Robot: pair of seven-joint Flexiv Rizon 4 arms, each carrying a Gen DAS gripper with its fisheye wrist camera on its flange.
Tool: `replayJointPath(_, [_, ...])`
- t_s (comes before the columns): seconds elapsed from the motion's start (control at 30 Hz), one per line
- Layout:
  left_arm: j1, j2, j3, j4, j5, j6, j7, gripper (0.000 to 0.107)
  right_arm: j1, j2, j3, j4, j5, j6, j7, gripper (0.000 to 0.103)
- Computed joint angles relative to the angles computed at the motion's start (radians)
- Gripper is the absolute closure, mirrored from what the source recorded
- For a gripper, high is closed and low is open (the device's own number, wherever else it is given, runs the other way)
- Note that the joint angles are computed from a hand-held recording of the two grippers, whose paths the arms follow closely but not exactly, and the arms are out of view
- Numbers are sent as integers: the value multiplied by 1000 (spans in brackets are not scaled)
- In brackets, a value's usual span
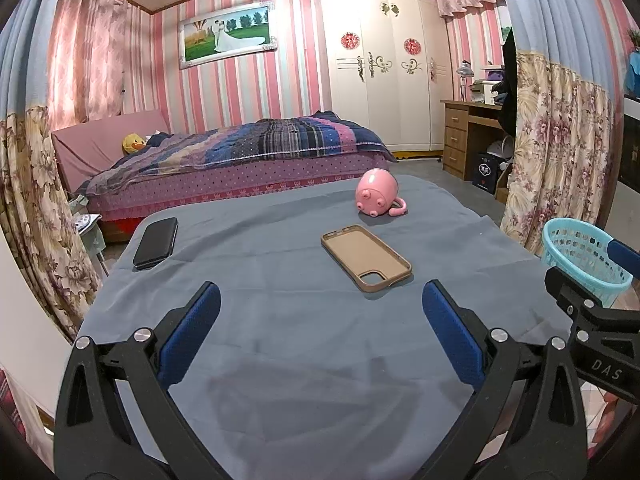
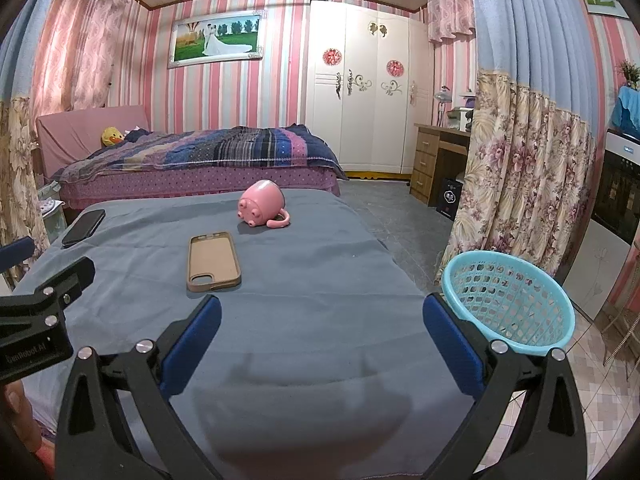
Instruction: Collect trash
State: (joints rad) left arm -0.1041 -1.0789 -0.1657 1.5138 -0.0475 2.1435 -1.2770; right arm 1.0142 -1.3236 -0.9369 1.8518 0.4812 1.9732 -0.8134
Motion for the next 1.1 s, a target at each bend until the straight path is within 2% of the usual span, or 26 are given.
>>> replayJointPath(0.7, [-8, 4, 10, 4, 2, 17, 10, 9, 0, -2, 2, -1, 1, 2, -1, 5])
replayJointPath(1.1, [12, 5, -9, 6, 35, 16, 11, 9, 1, -2, 1, -1, 1, 0, -2, 5])
